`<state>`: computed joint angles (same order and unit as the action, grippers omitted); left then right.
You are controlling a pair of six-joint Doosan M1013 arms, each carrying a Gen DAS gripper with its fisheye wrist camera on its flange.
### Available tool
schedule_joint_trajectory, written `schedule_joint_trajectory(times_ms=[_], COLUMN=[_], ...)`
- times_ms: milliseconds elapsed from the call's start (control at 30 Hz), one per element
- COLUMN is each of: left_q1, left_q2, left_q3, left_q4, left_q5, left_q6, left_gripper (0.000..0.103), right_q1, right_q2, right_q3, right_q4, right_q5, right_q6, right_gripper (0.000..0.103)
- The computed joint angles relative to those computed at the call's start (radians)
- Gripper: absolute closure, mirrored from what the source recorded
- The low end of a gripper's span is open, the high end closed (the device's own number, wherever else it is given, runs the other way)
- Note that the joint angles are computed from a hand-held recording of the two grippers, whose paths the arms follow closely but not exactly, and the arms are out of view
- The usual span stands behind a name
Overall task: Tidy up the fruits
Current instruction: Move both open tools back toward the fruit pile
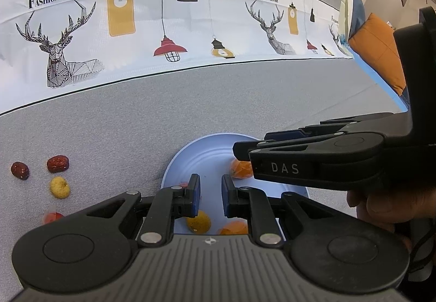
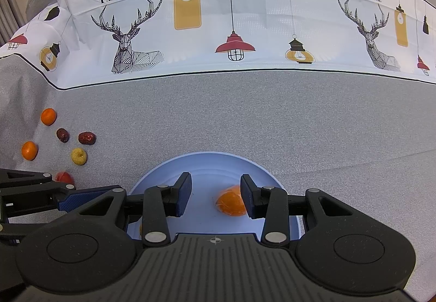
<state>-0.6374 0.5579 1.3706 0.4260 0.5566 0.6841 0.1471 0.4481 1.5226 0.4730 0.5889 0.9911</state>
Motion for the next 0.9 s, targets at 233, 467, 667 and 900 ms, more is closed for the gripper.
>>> schedule_joint_trajectory(times_ms=[233, 467, 667, 900], left_q1=[-0.001, 0.008, 0.068, 0.159], left_q2=[-0.002, -0.034, -0.075, -0.108], left_q3=[0.002, 0.034, 0.068, 0.106], left_q4=[0.058, 0.211, 0.1, 0.1], left_q5=[0.029, 0.079, 0.176, 0.209], left_q6=[-0.077, -0.358, -0.559, -0.739], left_gripper=[0.086, 0.086, 0.086, 0.08], right_q1=[0.003, 0.001, -0.005, 0.005], right_q2=[-0.002, -0.013, -0.019, -0.015], right_q3=[0.003, 0.02, 0.033, 0.031], right_q4=[0.009, 0.094, 0.249, 0.429], right_q5=[-0.012, -0.08, -0.122, -0.08], right_q6=[0.004, -0.012, -0.118, -0.276], right_gripper=[0.061, 0.08, 0.086, 0.085])
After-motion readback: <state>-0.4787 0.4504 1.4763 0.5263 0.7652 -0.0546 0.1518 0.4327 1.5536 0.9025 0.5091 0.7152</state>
